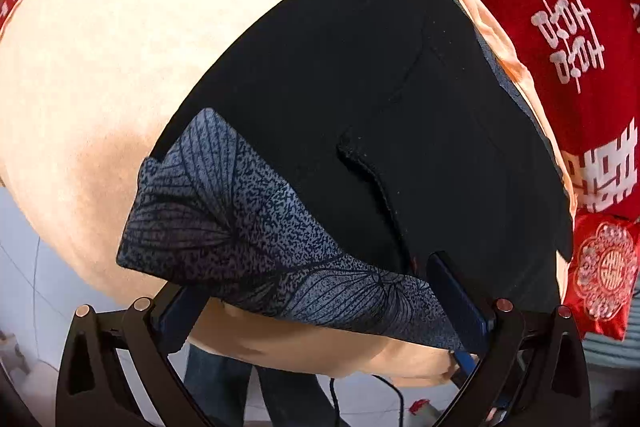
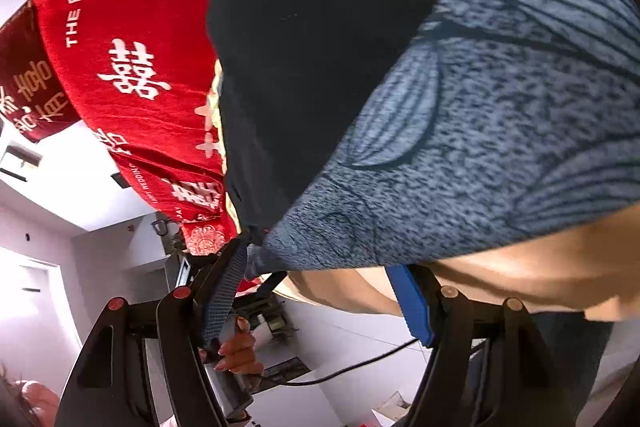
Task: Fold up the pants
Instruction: 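Grasp the grey waistband with the left gripper while the right gripper grasps it too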
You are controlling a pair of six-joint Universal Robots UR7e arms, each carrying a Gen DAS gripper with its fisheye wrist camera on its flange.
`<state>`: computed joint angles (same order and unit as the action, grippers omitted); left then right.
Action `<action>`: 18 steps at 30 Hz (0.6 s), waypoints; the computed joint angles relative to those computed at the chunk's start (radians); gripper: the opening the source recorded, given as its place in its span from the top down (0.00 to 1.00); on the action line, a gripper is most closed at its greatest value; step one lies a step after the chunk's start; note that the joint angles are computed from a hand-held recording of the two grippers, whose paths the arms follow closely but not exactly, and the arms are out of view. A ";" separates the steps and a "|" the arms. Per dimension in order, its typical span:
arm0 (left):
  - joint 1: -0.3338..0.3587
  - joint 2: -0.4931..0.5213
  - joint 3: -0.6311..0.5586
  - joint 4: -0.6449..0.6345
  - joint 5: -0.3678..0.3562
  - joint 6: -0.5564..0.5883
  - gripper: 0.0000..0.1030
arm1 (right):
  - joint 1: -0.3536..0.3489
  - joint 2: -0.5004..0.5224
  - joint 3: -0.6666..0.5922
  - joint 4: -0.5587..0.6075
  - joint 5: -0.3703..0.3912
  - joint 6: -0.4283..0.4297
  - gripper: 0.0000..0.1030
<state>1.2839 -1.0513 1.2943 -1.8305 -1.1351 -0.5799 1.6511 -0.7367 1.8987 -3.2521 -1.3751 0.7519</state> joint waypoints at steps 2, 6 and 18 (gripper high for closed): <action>-0.006 0.000 0.002 0.004 0.013 0.005 0.00 | -0.003 0.012 0.011 -0.059 0.003 0.038 0.32; -0.014 0.009 -0.016 0.038 0.047 -0.029 0.23 | 0.006 0.005 0.013 -0.057 -0.060 0.117 0.91; -0.049 0.049 -0.207 0.119 -0.032 0.058 0.83 | 0.138 -0.094 -0.222 0.353 -0.238 -0.027 0.94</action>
